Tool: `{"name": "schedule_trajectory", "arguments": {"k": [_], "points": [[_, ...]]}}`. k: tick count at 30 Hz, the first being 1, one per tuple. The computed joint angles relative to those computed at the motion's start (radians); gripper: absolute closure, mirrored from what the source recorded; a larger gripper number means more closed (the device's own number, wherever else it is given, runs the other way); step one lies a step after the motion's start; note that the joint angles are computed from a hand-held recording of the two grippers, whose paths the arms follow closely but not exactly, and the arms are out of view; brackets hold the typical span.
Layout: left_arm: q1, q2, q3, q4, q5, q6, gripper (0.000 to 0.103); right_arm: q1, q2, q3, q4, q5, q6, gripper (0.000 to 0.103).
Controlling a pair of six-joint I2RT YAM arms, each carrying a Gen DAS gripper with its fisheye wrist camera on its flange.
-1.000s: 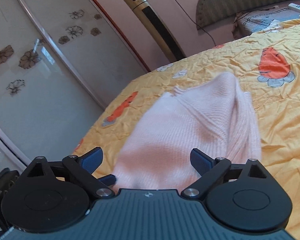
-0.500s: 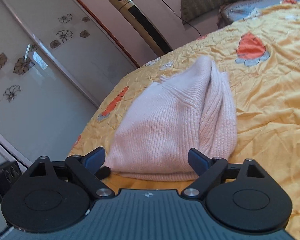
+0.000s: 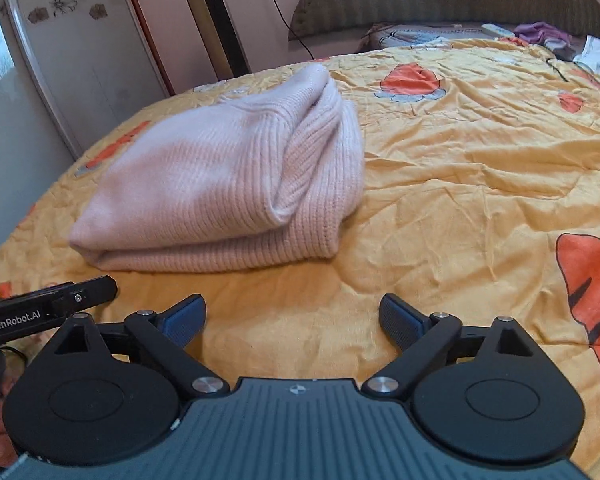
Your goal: Fold small clothes
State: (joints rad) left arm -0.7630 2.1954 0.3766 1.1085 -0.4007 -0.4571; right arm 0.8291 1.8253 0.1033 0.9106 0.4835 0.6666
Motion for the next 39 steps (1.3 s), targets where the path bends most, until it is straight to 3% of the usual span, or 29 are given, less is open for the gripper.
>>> {"name": "schedule_trajectory", "arguments": {"k": [3, 7, 15, 25, 39], "points": [[-0.008, -0.001, -0.011, 0.011, -0.001, -0.003, 0.027, 0.089, 0.053, 0.072, -0.122, 0.146, 0.023, 0.005], [0.006, 0.012, -0.009, 0.034, 0.052, 0.031, 0.011, 0.137, 0.067, 0.135, -0.261, 0.212, 0.063, 0.0], [-0.013, 0.008, 0.019, -0.025, 0.046, 0.044, 0.0, 0.126, 0.1, 0.121, -0.187, 0.21, 0.051, 0.001], [-0.03, 0.002, 0.041, -0.074, 0.016, 0.046, 0.0, 0.152, 0.101, 0.127, -0.216, 0.239, 0.088, 0.001], [-0.017, 0.009, 0.021, -0.031, 0.034, 0.04, 0.0, 0.154, 0.096, 0.126, -0.217, 0.238, 0.09, 0.001]]}}
